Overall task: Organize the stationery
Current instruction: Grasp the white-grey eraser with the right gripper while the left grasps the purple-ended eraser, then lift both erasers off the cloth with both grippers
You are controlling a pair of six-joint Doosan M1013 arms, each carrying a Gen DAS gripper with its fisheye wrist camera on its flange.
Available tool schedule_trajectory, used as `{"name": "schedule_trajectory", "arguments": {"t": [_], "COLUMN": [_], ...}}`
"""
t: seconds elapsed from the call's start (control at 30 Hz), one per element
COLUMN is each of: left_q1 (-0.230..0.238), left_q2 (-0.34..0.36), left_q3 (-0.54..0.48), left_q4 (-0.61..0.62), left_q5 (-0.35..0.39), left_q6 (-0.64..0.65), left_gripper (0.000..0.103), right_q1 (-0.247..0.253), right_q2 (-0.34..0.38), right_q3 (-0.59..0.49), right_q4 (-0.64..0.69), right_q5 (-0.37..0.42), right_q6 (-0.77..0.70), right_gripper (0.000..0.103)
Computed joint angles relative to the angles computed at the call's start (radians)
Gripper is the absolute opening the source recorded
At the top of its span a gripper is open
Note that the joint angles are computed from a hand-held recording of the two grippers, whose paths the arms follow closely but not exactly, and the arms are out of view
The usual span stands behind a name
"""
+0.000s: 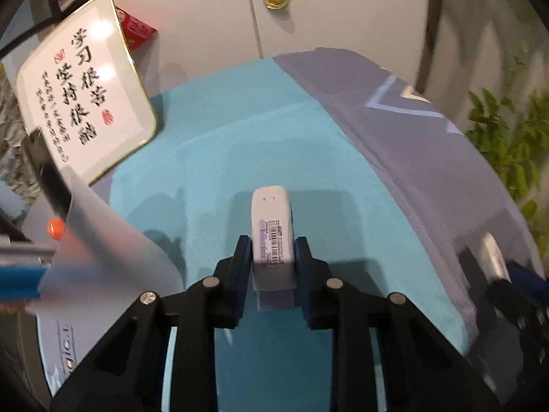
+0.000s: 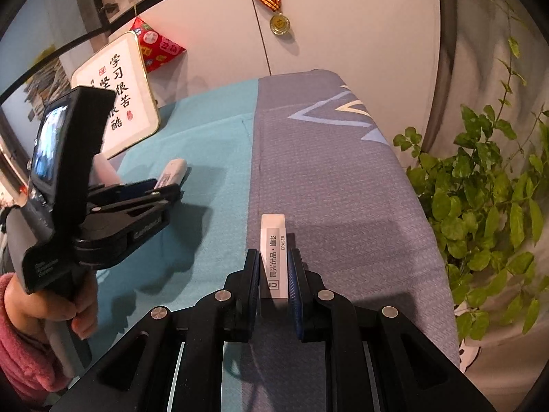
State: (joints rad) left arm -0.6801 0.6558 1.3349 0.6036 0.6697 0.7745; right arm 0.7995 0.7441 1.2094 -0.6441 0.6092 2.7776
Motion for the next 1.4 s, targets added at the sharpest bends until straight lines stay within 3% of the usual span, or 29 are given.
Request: {"name": "schedule_trajectory", "arguments": {"t": [0.2,0.33,0.43,0.53,0.6,0.7,0.8,0.87,0.93,1.1,1.2,1.27,1.4], "left_q1": [0.005,0.006,0.018,0.025,0.021,0.021,0.021,0.023,0.028,0.037,0.037,0.039,0.038], "left_q2": [-0.101,-0.156,-0.179,-0.188,-0.188,-0.179,-0.164,-0.156,-0.148,-0.133,-0.130,-0.129,-0.147], "left_q3": [0.161,0.253,0.286,0.299,0.299,0.284,0.260,0.249,0.236,0.210,0.204,0.201,0.219], "left_q4": [-0.236,-0.241,-0.316,-0.360,-0.316,-0.340,-0.342,-0.334,-0.363,-0.420,-0.420,-0.439,-0.425], "left_q5": [-0.147,-0.193,-0.199,-0.211,-0.213,-0.213,-0.206,-0.197,-0.190,-0.161,-0.151,-0.147,-0.179], "left_q6": [0.263,0.301,0.364,0.389,0.352,0.378,0.391,0.383,0.400,0.442,0.447,0.461,0.447], "left_gripper": [0.024,0.024,0.025,0.027,0.039,0.045,0.045,0.045,0.045,0.038,0.023,0.023,0.023], "right_q1": [0.008,0.014,0.022,0.030,0.034,0.036,0.036,0.035,0.035,0.034,0.030,0.027,0.025], "right_q2": [-0.003,0.006,0.021,0.034,0.042,0.043,0.042,0.043,0.047,0.087,0.119,0.132,0.103], "right_q3": [0.001,-0.018,-0.046,-0.067,-0.080,-0.080,-0.081,-0.087,-0.099,-0.179,-0.238,-0.260,-0.222], "right_q4": [-0.009,0.018,0.057,0.086,0.110,0.118,0.111,0.107,0.099,0.114,0.165,0.193,0.169], "right_q5": [0.004,0.022,0.039,0.062,0.077,0.084,0.093,0.097,0.106,0.181,0.241,0.267,0.221], "right_q6": [-0.010,-0.068,-0.143,-0.200,-0.238,-0.256,-0.250,-0.248,-0.253,-0.333,-0.401,-0.422,-0.349], "right_gripper": [0.017,0.017,0.017,0.017,0.017,0.017,0.020,0.034,0.042,0.042,0.041,0.017,0.017]}}
